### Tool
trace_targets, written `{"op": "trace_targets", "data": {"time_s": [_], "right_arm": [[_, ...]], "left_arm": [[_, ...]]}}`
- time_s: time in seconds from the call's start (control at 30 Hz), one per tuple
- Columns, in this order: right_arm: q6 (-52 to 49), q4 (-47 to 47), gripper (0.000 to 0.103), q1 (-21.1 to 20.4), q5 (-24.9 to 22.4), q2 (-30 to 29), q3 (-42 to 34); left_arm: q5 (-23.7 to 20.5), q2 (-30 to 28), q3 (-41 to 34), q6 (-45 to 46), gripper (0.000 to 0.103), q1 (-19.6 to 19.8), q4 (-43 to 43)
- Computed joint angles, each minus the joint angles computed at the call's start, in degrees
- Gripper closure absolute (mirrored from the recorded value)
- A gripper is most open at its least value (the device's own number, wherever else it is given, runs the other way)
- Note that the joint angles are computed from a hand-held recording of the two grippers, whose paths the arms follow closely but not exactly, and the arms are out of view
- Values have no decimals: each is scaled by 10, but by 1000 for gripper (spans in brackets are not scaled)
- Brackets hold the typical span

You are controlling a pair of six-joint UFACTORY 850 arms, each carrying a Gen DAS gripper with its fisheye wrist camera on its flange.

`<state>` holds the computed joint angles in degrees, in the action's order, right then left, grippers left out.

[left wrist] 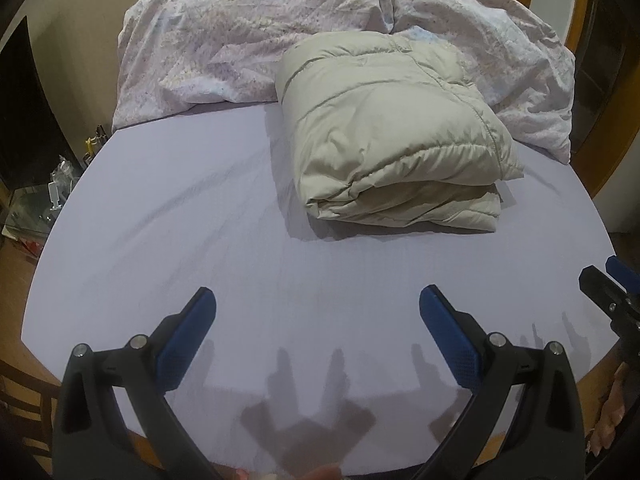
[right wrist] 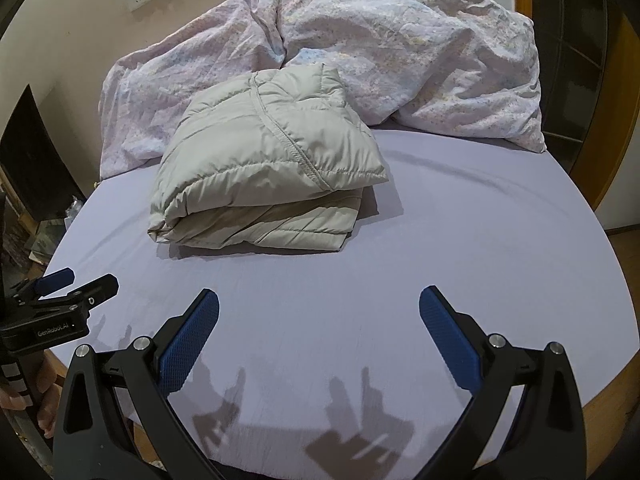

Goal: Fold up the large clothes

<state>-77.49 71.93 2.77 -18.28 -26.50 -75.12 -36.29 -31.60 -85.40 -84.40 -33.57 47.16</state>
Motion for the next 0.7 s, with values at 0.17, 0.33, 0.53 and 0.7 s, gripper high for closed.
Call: {"op": "trace_targets", "data": {"time_s": [0.17, 0.33, 0.53, 0.7], "right_arm": [[-9, 10, 1, -3, -4, 6, 8], [-10, 7, 1, -5, -10, 15, 16], [34, -40, 1, -8, -33, 19, 12], [55, -60, 1, -11, -51, 16, 7]], "left_arm": [[0, 5, -2, 9, 2, -6, -1], [7, 10, -2, 5, 2, -10, 3], [8, 9, -8, 24, 2, -11, -15], [6, 6, -13, 36, 2, -14, -26]]}}
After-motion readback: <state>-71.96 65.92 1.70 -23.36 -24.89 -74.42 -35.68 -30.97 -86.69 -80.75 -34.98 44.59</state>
